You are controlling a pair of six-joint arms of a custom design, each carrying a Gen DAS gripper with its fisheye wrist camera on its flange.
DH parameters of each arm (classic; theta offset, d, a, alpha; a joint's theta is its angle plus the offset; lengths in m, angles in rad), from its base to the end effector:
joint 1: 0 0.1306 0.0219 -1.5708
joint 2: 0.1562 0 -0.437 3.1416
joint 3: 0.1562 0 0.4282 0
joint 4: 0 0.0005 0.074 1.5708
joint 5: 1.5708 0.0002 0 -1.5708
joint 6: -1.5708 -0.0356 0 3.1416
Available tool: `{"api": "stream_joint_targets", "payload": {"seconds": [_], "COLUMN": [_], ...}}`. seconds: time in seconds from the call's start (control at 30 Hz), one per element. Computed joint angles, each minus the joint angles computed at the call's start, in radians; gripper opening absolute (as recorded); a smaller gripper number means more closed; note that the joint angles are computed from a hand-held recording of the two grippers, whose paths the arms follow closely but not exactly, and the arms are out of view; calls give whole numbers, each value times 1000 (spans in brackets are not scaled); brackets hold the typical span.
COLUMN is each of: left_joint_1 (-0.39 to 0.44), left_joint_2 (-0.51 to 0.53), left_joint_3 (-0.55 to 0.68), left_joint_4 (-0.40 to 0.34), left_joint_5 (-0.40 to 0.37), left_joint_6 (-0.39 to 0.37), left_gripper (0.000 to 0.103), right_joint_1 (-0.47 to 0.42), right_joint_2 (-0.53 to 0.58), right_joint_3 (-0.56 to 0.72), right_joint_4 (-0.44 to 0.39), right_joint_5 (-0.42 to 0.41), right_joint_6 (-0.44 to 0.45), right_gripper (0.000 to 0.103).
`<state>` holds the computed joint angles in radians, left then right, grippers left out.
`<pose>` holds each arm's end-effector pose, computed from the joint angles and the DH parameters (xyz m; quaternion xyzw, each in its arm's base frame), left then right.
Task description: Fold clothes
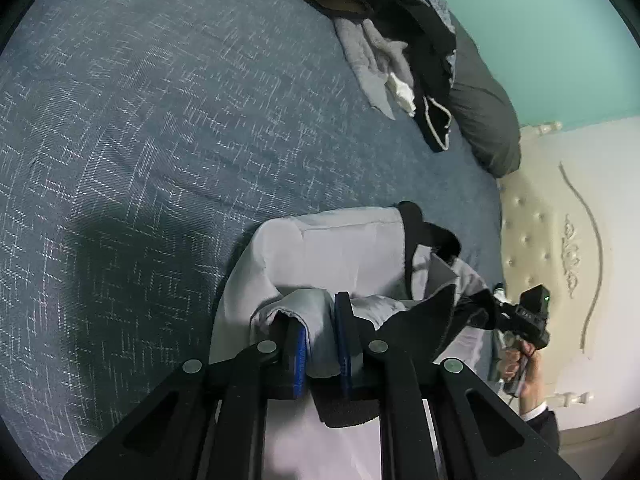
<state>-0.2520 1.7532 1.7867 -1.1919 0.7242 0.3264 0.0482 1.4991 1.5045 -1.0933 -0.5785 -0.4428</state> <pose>0.6091 -0.1817 0.4648 0.0384 0.9174 -0.3869 0.0846 0.5335 0.0447 0.4763 0.1156 0.9260 0.3243 0.1550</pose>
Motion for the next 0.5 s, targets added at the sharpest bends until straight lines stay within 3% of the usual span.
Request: {"api": "stream_joint_targets", "payload": {"seconds": [0.07,0.13,0.17,0.23,0.4,0.5], "left_joint_1": [10,17,18,18,20,23], "left_joint_2": [-9,-17,-21,-30,-55,-75], "left_joint_3": [-10,-16,-16,-12,-6,-15], "left_joint_4": [22,36,39,39,31,50], "left_joint_5": [37,55,53,45,-23,-63], "left_joint_6": [25,51,52,44,1,-11], "left_gripper": [29,45,48,48,48,48], "right_joint_1": [-3,-6,-9,-13,-1,-1], "right_joint_2": [-8,-17,-24,-33,-42,-64], "right_joint_3": [-6,-12,-16,-17,0,-20], "right_joint_4": [20,42,57,76,59,99], "right_joint_5": [-13,-24,-28,-43,-15,-18], "right_joint_6": [-16,-38,-52,-73,-45,-59], "right_gripper": [18,30,33,42,42,42]}}
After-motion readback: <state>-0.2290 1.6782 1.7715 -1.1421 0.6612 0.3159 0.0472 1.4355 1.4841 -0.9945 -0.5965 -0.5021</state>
